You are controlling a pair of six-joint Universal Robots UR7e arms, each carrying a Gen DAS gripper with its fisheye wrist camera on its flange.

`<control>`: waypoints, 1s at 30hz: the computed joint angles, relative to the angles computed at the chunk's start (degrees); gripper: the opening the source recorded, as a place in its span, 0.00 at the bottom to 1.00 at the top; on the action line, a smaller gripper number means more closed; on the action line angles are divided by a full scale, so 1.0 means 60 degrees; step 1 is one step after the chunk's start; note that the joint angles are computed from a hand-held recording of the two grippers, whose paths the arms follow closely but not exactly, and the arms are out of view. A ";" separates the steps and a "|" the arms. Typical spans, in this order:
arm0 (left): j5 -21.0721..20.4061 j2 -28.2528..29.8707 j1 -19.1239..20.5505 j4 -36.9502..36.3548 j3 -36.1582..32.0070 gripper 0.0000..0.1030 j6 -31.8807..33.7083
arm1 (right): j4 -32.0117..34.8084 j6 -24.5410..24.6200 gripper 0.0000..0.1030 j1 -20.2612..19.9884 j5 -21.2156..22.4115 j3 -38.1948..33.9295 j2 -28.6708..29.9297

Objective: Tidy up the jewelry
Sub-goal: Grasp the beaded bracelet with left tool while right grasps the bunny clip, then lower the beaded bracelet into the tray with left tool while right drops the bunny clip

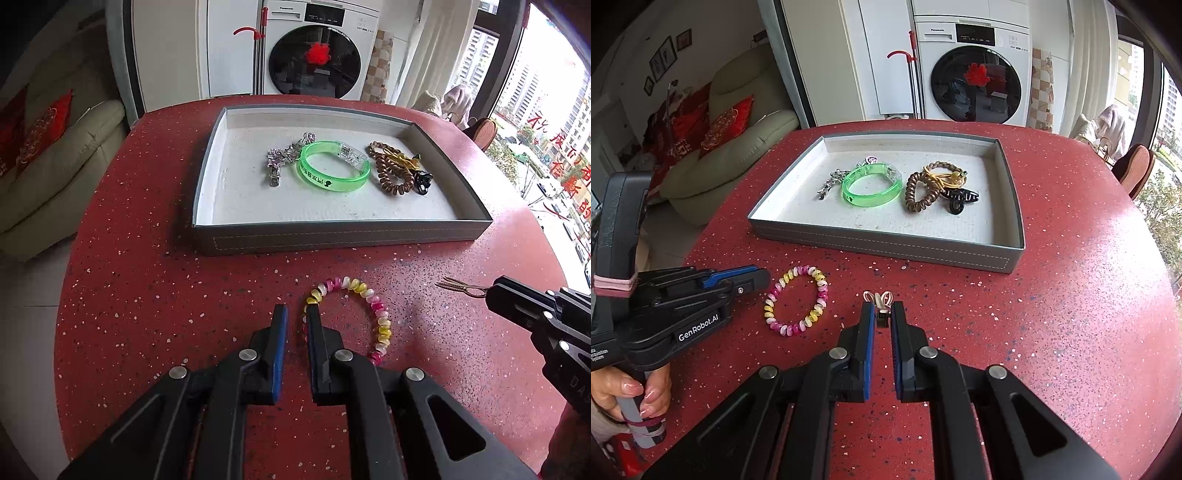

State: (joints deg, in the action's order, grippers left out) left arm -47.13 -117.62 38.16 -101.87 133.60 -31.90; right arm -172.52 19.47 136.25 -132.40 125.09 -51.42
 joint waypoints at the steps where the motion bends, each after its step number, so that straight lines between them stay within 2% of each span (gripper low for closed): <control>1: 0.0020 -0.0008 0.0036 0.0013 -0.0002 0.52 -0.0028 | -0.0031 -0.0006 0.09 0.0005 0.0008 0.0013 -0.0012; 2: 0.0068 -0.0018 0.0058 0.0105 -0.0025 1.00 -0.0146 | -0.0052 -0.0009 0.09 0.0009 0.0008 0.0026 -0.0024; 4: 0.0409 -0.0214 -0.0090 0.0197 0.0060 1.00 -0.0509 | -0.0112 -0.0005 0.09 0.0015 0.0013 0.0054 -0.0047; 9: 0.0672 -0.0002 -0.0078 0.0343 0.0068 1.00 -0.0475 | -0.0201 0.0026 0.09 0.0017 0.0033 0.0125 -0.0111; 12: 0.0605 0.0203 0.0011 0.0209 0.0114 1.00 -0.0411 | -0.0205 0.0053 0.09 0.0034 0.0026 0.0163 -0.0154; 15: 0.0420 0.0516 0.0149 0.0190 0.0076 0.92 -0.0308 | -0.0233 0.0078 0.09 0.0042 0.0015 0.0191 -0.0176; 16: 0.0240 0.0593 0.0221 0.0096 0.0059 0.80 -0.0173 | -0.0258 0.0090 0.09 0.0042 0.0020 0.0210 -0.0192; 17: 0.0116 0.0648 0.0248 0.0117 0.0046 0.72 -0.0111 | -0.0269 0.0100 0.09 0.0043 0.0018 0.0224 -0.0207; 18: 0.0249 0.0626 0.0132 0.0199 0.0099 0.71 -0.0115 | -0.0280 0.0096 0.09 0.0045 0.0007 0.0241 -0.0224; 19: 0.0204 0.0597 0.0096 0.0167 0.0132 0.58 0.0010 | -0.0293 0.0089 0.09 0.0047 -0.0001 0.0251 -0.0237; 20: 0.0261 0.0561 0.0019 0.0194 0.0173 0.40 0.0067 | -0.0311 0.0082 0.09 0.0043 -0.0009 0.0267 -0.0253; 21: 0.0252 0.0535 -0.0013 0.0189 0.0194 0.29 0.0154 | -0.0326 0.0084 0.09 0.0041 -0.0023 0.0279 -0.0268; 25: -0.0294 0.0289 0.0207 -0.0355 0.0197 0.26 0.0478 | -0.0398 0.0139 0.09 0.0033 -0.0016 0.0332 -0.0332; 30: -0.0384 -0.0117 -0.0024 -0.0374 0.0104 0.26 0.0507 | -0.0425 0.0175 0.09 0.0065 -0.0030 0.0328 -0.0442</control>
State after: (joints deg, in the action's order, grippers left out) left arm -49.44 -118.32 38.01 -104.11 134.23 -28.86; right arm -175.07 20.52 136.65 -132.58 127.05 -54.07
